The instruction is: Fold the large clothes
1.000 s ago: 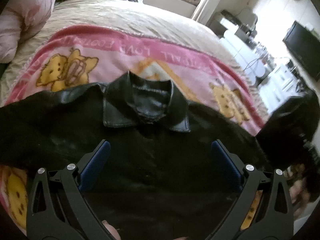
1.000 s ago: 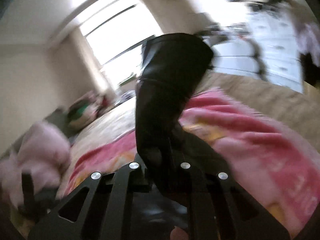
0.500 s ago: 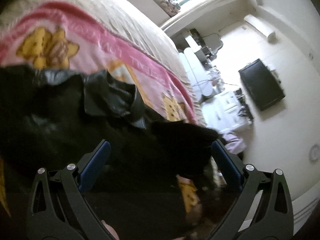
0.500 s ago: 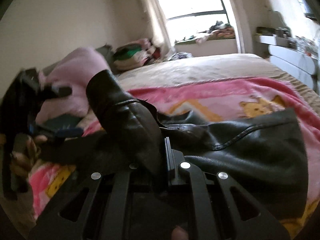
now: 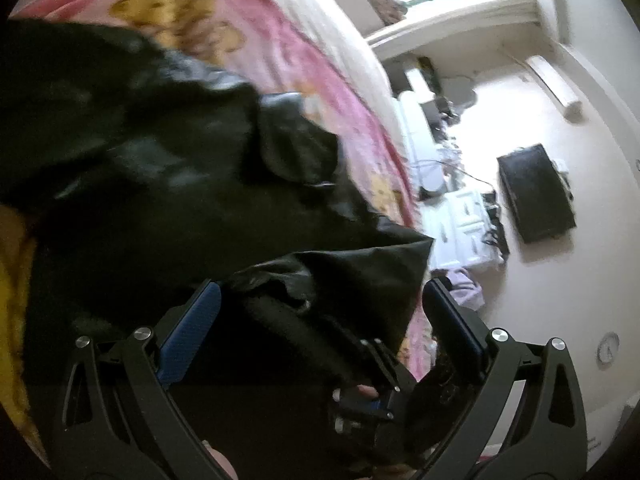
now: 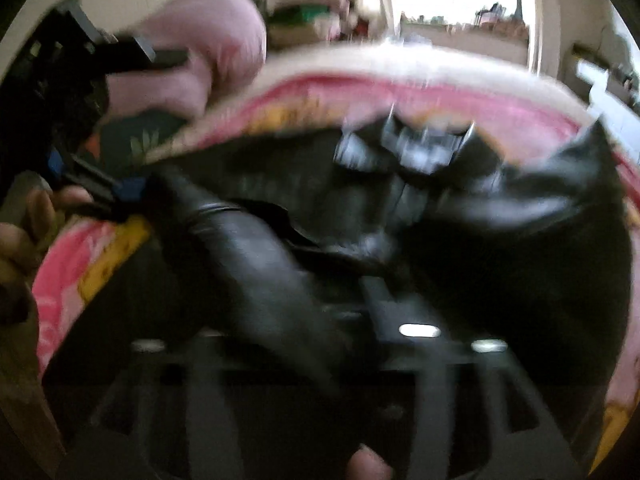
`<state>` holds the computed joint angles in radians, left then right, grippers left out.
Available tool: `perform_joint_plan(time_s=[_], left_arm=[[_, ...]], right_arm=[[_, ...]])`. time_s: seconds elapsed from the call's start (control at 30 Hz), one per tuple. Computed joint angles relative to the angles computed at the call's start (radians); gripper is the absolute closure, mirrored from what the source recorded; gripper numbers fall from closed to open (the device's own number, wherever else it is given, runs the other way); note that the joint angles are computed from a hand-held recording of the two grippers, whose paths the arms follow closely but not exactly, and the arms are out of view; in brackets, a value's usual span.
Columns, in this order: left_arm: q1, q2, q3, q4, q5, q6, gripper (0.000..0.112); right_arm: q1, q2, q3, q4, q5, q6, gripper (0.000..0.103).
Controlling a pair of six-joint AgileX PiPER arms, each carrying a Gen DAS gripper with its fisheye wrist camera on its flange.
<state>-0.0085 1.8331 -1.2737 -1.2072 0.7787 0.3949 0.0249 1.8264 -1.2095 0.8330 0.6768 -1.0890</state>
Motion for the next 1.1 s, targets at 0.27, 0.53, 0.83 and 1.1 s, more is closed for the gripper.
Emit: perform_joint_plan(time_s=[0.27, 0.53, 0.83, 1.1], left_arm=[[0.042, -0.043, 0.161, 0.031, -0.008, 0.032, 0.018], [-0.066, 0.0, 0.135, 0.144, -0.102, -0.076, 0.021], [-0.138, -0.021, -0.021, 0.388, -0.177, -0.291, 0.111], [-0.175, -0.086, -0.379, 0.6, -0.085, -0.393, 0.112]], right_arm=[[-0.085, -0.081, -0.008, -0.018, 0.288, 0.025, 0.005], [-0.273, -0.132, -0.035, 0.093, 0.369, -0.049, 0.005], [-0.455, -0.059, -0.171, 0.171, 0.309, 0.032, 0.006], [-0.517, 0.05, -0.285, 0.125, 0.251, 0.166, 0.018]])
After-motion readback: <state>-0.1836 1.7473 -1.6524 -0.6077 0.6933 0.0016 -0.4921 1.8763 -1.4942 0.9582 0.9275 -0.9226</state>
